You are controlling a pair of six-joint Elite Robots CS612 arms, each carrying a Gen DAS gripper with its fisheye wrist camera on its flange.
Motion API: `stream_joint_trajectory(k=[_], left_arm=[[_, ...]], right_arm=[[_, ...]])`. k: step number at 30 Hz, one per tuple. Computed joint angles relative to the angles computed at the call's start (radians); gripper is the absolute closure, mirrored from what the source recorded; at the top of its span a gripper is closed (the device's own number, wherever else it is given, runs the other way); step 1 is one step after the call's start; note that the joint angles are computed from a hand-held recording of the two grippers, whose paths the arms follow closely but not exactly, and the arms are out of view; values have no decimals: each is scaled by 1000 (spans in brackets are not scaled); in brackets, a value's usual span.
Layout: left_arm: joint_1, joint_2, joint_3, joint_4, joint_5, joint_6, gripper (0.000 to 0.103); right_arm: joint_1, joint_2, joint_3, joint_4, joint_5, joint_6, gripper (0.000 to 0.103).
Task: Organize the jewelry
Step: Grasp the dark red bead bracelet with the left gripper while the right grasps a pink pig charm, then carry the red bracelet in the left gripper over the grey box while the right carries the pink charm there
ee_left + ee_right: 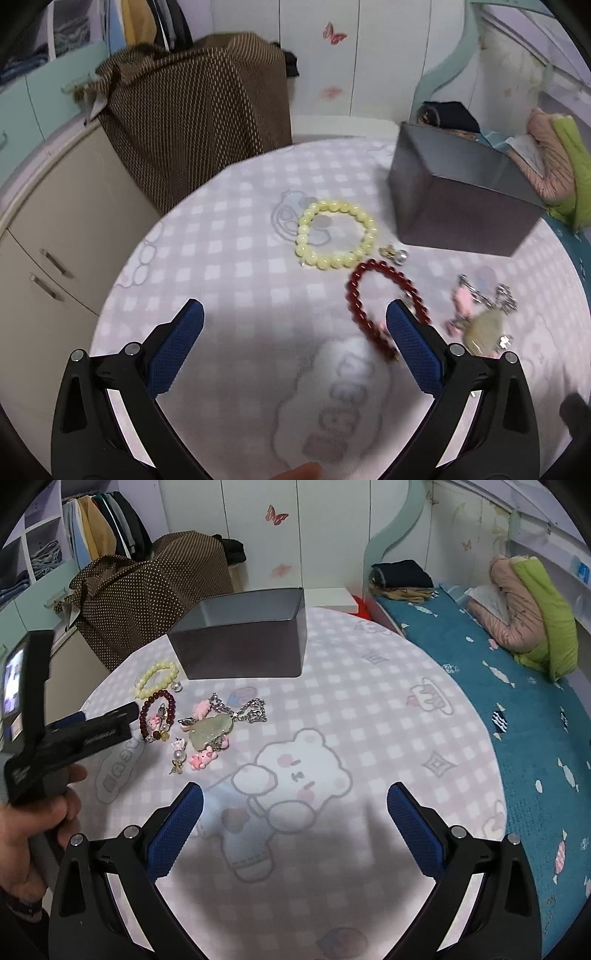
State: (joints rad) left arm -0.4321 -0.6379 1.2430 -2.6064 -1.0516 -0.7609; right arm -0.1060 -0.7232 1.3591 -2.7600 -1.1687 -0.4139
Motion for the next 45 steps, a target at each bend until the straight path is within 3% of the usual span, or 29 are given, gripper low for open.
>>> stream_joint_trajectory(k=[3,8,10,12,13,14,15,18,21,27,33,36,39,45], left_arm=[[11,23,-44,64,-24,28,5],[27,27,-39,11,-85,24,10],[27,26,-33,-19,-83,55,28],[27,22,-28,-42,-100,99,60],[27,22,-27,-49,-108,116,68],[27,21,-25,-60,-121,133,85],[29,21,-23,-75,-141,147,96],[37,10,7,-164,-225,144,96],[27,-14,56,-265,-196,150,96],[8,-62,140,-382,-142,141,96],[-9,-83,176,-449,-131,153,95],[-13,-90,191,-471,-139,155,95],[-18,-96,203,-491,-145,160,95],[-24,-110,222,-529,-145,172,95]], right_arm=[[4,9,-19,27,6,-8,7],[9,18,-41,60,25,-18,8],[10,23,-51,73,40,-24,8],[15,26,-58,78,40,-40,8],[17,28,-61,80,40,-45,8],[18,31,-65,82,48,-46,8],[19,33,-68,87,48,-50,9],[24,38,-80,106,39,-66,16],[29,44,-92,140,40,-89,26],[42,53,-105,206,62,-144,50],[56,62,-109,178,62,-161,64],[62,57,-92,150,59,-213,80],[64,54,-77,116,54,-238,81],[43,52,-90,168,113,-215,90]])
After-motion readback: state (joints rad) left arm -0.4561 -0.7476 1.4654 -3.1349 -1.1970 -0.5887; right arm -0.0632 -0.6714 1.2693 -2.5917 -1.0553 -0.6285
